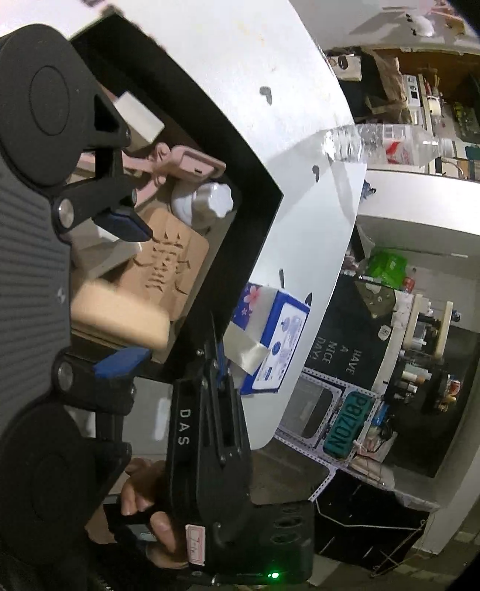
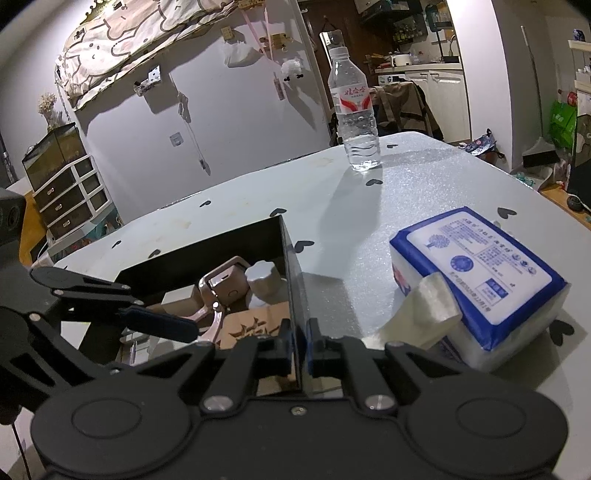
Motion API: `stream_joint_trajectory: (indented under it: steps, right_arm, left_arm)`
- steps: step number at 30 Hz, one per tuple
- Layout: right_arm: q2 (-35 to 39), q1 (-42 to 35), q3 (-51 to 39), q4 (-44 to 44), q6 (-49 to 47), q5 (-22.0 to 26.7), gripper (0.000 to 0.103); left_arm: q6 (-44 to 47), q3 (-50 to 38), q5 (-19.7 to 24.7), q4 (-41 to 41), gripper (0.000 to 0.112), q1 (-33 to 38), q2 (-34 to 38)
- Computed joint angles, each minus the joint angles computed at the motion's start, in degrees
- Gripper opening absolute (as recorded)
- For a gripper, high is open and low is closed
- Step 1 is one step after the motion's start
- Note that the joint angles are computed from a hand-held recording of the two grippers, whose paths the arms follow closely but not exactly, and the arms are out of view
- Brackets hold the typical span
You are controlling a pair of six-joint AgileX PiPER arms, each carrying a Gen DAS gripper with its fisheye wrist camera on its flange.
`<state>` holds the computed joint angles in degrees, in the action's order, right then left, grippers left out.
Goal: Organize rigid objects
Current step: 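Carry the wooden oval block into the black box and release it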
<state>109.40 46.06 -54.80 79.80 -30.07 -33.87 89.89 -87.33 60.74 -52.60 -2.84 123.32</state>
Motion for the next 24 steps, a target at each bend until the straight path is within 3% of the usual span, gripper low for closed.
stream_joint_trajectory:
  steps: [17,21,24]
  right_arm:
    - [0.11,-0.25,-0.26,0.48,-0.44,0.08,0.008]
    - [0.28,-0.26,-0.56,1.19,-1.35,0.00,0.008]
    - [0.46,-0.12,-0.98,2.16,-2.39,-0.17,0.008]
  left_arm:
    - [0.86,3.88,-0.69,-1.16,0.064,2.05,-3.86]
    - [0.09,6.85,-3.03,-2.06,0.081,2.58,-6.20]
    - [-0.44,9.11,-4.56,-2.95,0.084,3.20,-8.12]
